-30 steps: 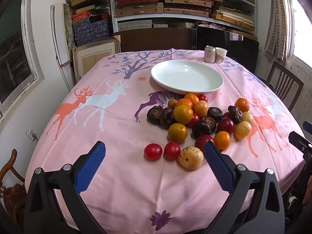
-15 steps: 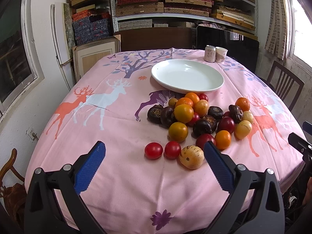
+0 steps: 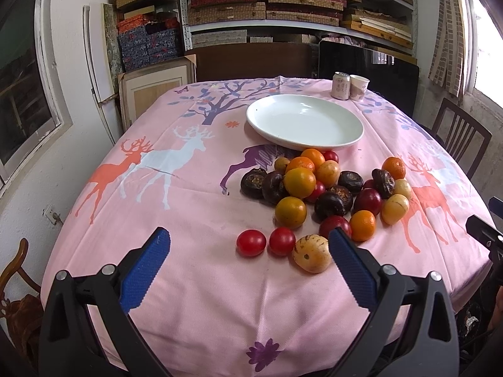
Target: Organize fruits
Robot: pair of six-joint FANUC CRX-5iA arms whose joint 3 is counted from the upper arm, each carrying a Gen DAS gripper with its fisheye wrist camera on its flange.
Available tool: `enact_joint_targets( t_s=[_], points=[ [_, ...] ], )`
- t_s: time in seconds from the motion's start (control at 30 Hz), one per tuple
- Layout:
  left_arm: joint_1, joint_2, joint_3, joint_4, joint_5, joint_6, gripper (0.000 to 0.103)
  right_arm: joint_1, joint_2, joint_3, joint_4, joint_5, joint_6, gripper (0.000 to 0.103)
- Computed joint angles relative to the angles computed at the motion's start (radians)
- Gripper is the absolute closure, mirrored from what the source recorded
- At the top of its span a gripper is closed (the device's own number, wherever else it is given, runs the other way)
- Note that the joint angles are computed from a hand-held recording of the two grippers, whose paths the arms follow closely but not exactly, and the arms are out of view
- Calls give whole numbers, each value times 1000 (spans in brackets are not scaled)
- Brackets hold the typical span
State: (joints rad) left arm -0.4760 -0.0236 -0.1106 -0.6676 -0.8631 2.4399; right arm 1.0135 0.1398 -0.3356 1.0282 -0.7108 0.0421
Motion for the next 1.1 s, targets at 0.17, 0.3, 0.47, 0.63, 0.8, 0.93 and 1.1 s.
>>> enact_joint_targets(
  t_s=[0.17, 0.3, 0.47, 0.63, 0.8, 0.93, 1.1],
  points=[
    [-2, 7, 9, 10, -9, -25, 4, -1, 0, 5, -10, 1, 12, 4],
    [-6, 12, 21, 11, -19, -28, 4, 1, 1, 5, -9, 0, 10, 4],
    [-6, 12, 21, 12, -19, -29, 4, 0, 1, 6, -10, 0, 12, 4],
    [0, 19, 17, 23, -16, -46, 4, -2, 5, 11, -31, 10, 27, 4],
    [52, 25, -25, 96, 26, -144, 4, -15, 19, 22, -96, 38, 87, 4],
    [75, 38, -50, 116, 36, -205, 4, -26, 38, 46, -173, 55, 147, 4],
    [110, 56, -61, 141, 70, -257, 4, -32, 61, 75, -230, 66, 211, 4]
  ],
)
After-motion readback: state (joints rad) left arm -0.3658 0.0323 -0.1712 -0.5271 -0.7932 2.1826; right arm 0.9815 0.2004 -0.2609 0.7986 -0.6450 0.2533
